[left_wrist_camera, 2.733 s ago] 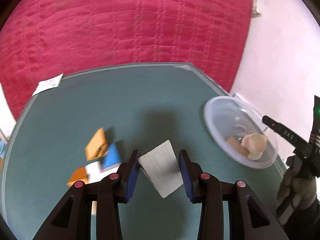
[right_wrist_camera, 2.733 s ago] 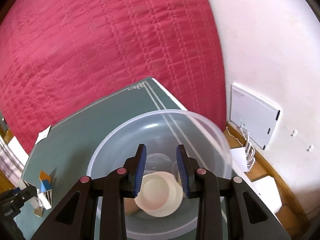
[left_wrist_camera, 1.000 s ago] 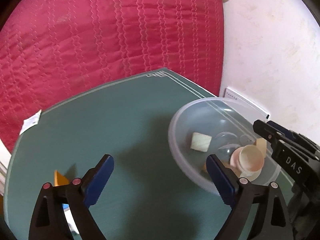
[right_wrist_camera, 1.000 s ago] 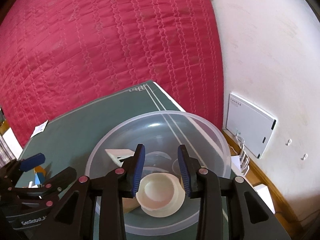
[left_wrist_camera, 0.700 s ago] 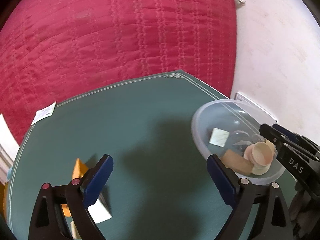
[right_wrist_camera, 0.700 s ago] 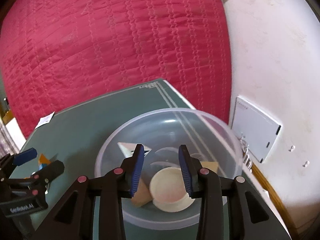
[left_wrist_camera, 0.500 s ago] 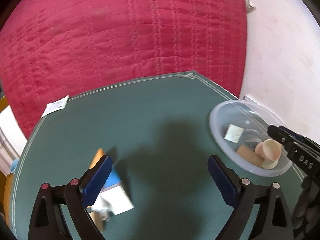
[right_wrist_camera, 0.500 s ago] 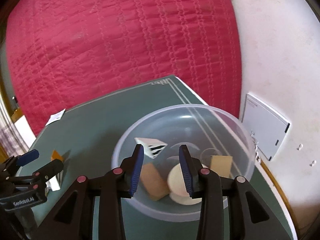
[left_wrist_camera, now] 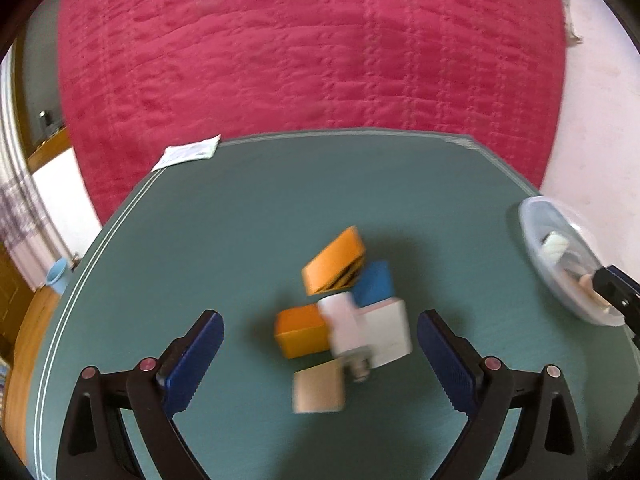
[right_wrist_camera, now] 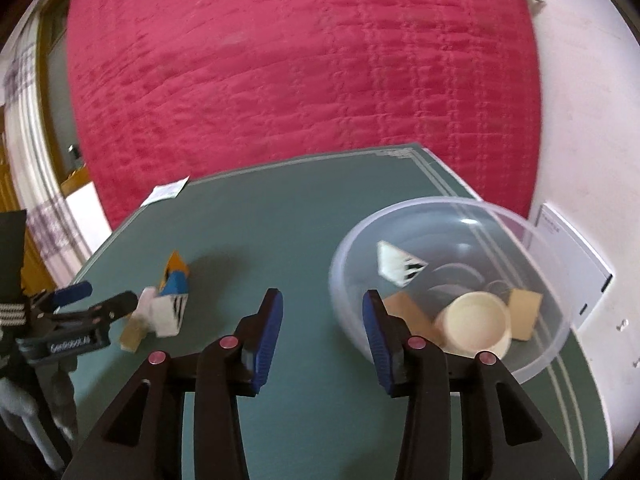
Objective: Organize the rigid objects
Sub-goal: 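Move both tools back toward the remaining block pile, then move the left tool to the light brown wooden block and grasp it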
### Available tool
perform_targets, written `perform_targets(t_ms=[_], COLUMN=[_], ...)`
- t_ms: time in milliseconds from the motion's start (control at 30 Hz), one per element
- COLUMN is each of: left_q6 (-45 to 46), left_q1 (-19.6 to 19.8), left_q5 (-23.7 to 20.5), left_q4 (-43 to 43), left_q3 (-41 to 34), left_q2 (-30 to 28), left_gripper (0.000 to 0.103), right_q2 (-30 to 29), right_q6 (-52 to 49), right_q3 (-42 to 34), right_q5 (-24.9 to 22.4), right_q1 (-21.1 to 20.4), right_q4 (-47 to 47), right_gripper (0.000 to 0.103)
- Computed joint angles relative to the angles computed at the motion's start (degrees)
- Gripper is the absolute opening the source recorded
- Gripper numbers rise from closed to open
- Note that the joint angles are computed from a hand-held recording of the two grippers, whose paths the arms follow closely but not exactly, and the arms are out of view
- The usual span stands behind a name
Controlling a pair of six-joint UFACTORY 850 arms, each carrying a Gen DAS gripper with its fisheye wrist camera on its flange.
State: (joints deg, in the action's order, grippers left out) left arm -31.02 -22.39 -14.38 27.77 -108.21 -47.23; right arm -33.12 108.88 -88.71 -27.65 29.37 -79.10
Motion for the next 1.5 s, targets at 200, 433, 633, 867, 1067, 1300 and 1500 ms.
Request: perform_targets(t_ms=[200, 433, 633, 867, 1067, 1300, 1500], left_q6=[-1.1, 2.1, 2.2, 3.9, 9.4, 13.0, 10.3], left_q1=[0.9, 1.0, 1.2, 1.3, 1.5, 2.7, 2.6], left_q5=[-1.1, -2.0, -1.5, -1.1, -3.7, -9.1, -8.5], left_q4=[0.4, -2.2, -2.3, -3.6, -9.4, -16.8, -14.3], left_q3=[1.5, 1.4, 2.0, 3.1, 1.0, -3.1, -1.5], left_q2=[0.2, -0.5, -0.2, 0.4, -0.9, -3.4, -2.5], left_gripper=[0.099, 0.099, 0.099, 0.099, 0.099, 0.099, 0.099], right_q2=[-2.2, -3.8, -4.2, -4.3, -4.5, -4.6, -4.6], right_q6=[-7.3, -14.8, -18.6, -21.0, -22.7, -22.7, -23.0], right_q3=[-2.1, -3.9, -4.3, -4.8, -5.3, -5.3, -5.3], right_q5=[1.9, 4.1, 5.2, 5.4, 5.4, 5.4, 5.4], right_q1=[0.8, 1.3, 1.4, 1.3, 1.3, 1.3, 1.2], right_q4=[5.5, 11.2, 14.3, 17.3, 18.7, 18.7, 18.9], right_gripper=[0.043, 0.043, 0.043, 0.043, 0.043, 0.043, 0.043])
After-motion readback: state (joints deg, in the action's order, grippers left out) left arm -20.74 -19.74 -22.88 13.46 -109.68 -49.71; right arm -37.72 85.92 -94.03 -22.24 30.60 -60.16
